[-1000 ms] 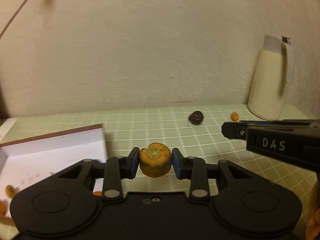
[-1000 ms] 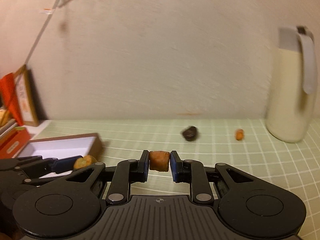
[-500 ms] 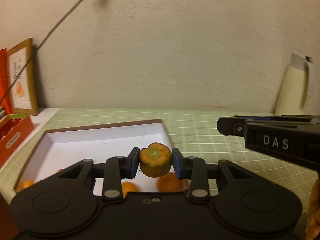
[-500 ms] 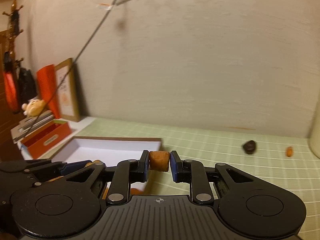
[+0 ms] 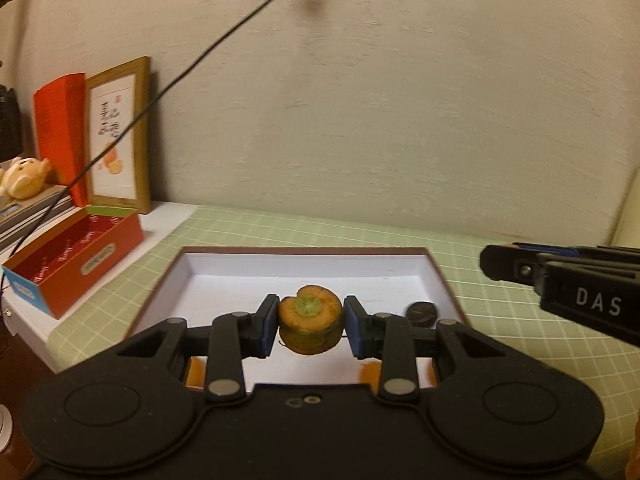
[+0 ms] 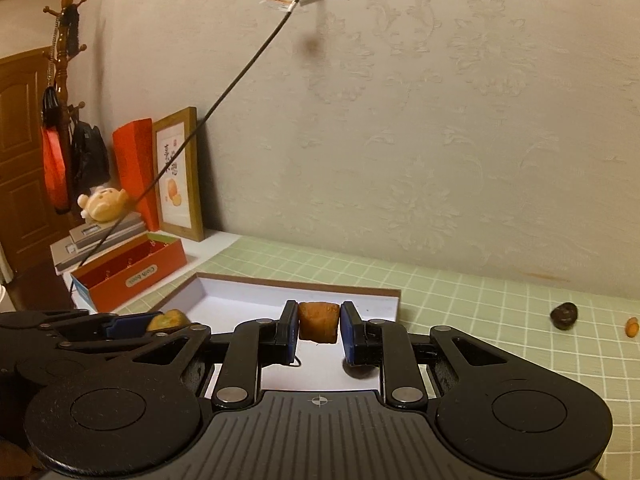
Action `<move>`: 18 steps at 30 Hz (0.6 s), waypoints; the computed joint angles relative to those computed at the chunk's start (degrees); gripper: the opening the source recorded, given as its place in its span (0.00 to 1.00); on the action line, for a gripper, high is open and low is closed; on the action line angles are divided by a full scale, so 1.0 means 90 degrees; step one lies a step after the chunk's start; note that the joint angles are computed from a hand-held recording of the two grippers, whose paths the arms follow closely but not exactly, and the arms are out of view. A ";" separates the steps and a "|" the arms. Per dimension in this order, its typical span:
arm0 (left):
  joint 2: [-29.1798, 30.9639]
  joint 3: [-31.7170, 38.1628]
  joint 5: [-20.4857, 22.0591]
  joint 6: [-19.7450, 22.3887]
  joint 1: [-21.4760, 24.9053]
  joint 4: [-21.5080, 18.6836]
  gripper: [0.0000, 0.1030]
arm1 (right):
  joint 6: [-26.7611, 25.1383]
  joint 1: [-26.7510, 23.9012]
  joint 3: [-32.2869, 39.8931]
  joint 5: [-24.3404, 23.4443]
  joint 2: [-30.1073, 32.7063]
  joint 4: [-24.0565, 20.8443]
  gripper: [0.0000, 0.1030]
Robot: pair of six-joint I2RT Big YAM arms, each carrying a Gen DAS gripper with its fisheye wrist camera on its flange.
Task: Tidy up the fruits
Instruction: 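Carry the carrot slice and carrot piece over the white box, then open both tools to release the carrot pieces into the box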
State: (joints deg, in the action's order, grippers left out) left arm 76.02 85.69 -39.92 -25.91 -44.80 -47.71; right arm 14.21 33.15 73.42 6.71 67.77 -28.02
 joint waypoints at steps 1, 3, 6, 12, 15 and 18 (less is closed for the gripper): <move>-0.0026 -0.0027 -0.0020 0.0014 0.0044 0.0008 0.24 | 0.0002 0.0019 0.0031 0.0013 0.0052 0.0017 0.22; -0.0066 -0.0052 -0.0048 0.0029 0.0140 0.0007 0.24 | 0.0033 0.0055 0.0102 0.0034 0.0159 0.0029 0.22; -0.0122 -0.0108 -0.0054 0.0082 0.0343 0.0059 0.24 | 0.0040 0.0097 0.0229 0.0070 0.0344 0.0016 0.22; -0.0100 -0.0141 0.0023 0.0093 0.0698 0.0124 0.24 | 0.0090 0.0101 0.0441 0.0143 0.0679 -0.0025 0.22; -0.0056 -0.0132 0.0053 0.0103 0.0809 0.0109 0.24 | 0.0172 0.0093 0.0569 0.0151 0.0866 -0.0064 0.22; 0.0013 -0.0106 0.0123 0.0167 0.0943 0.0118 0.24 | 0.0229 0.0094 0.0700 0.0186 0.1059 -0.0114 0.22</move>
State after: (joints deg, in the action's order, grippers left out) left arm 76.14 84.74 -38.81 -24.41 -36.31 -46.64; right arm 16.28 33.99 79.71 8.38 77.31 -29.05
